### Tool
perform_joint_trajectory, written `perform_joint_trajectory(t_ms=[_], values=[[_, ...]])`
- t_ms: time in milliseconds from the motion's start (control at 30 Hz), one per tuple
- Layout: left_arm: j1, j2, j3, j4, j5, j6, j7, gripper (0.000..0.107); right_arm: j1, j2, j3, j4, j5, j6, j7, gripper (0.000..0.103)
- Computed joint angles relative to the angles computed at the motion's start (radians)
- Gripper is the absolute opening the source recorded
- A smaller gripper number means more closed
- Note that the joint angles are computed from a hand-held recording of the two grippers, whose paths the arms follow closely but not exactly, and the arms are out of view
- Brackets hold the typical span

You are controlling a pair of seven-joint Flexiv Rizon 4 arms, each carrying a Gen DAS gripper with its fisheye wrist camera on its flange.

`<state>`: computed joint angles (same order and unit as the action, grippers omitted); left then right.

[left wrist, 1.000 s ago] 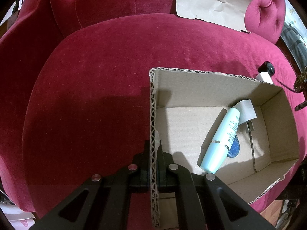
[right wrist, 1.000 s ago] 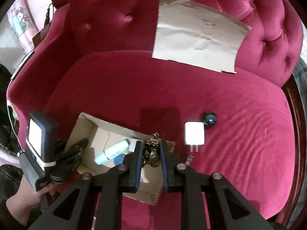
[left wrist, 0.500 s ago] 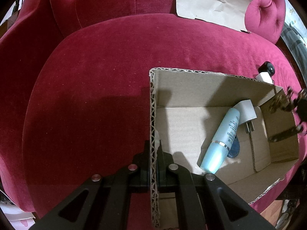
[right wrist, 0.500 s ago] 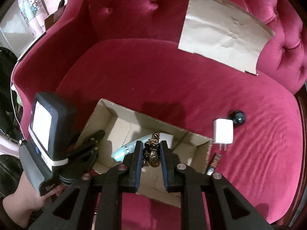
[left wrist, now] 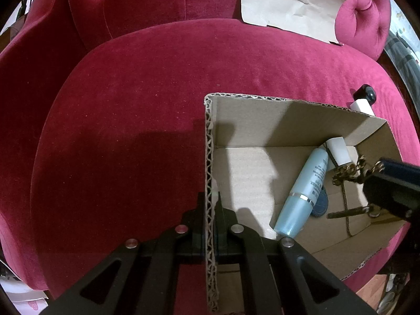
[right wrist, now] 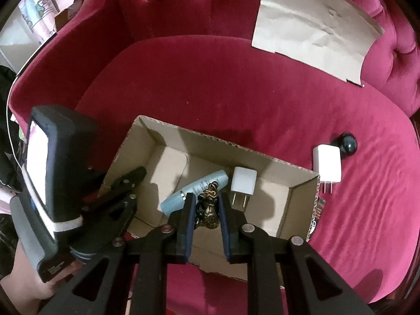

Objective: Organize rigid objects
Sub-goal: 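Lower the keychain into the box and open the right gripper, then withdraw the right gripper from the box toward the remaining items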

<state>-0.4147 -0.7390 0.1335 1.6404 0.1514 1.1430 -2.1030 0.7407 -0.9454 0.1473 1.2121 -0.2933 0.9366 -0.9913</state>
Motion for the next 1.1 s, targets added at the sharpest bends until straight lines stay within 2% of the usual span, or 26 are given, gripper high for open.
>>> perform_joint_trajectory(t_ms=[633,667,700,733,800,900,967,1100], values=[[0.004,0.002,-0.003,-0.003,0.001,-0.004,0.002,0.004,-0.005,-0.009,0.005,-0.008,0.019,0.005,-0.013,0.02],[0.005,0.001,-0.002,-0.003,0.001,-0.003,0.001,0.004,-0.004,-0.01,0.003,-0.01,0.016,0.002,-0.011,0.029],[0.003,0.0,-0.002,-0.003,0.002,-0.002,0.0,0.004,0.0,-0.008,-0.004,-0.007,0.012,0.005,-0.004,0.046],[0.004,0.0,-0.002,-0.003,0.002,-0.002,0.0,0.004,0.005,-0.005,-0.014,-0.001,0.006,0.012,0.009,0.052],[0.002,-0.004,-0.001,-0.003,0.003,0.002,-0.003,0.004,0.015,0.001,-0.035,0.011,-0.011,0.025,0.04,0.073],[0.002,-0.004,0.0,-0.003,0.002,0.002,-0.002,0.004,0.017,0.003,-0.041,0.02,-0.029,0.03,0.06,0.093],[0.001,-0.004,0.0,-0.002,0.002,0.003,-0.002,0.004,0.016,0.002,-0.041,0.021,-0.038,0.029,0.067,0.102],[0.001,-0.004,0.0,-0.003,0.002,0.003,-0.001,0.004,0.017,-0.006,-0.04,0.011,-0.051,0.011,0.073,0.103]])
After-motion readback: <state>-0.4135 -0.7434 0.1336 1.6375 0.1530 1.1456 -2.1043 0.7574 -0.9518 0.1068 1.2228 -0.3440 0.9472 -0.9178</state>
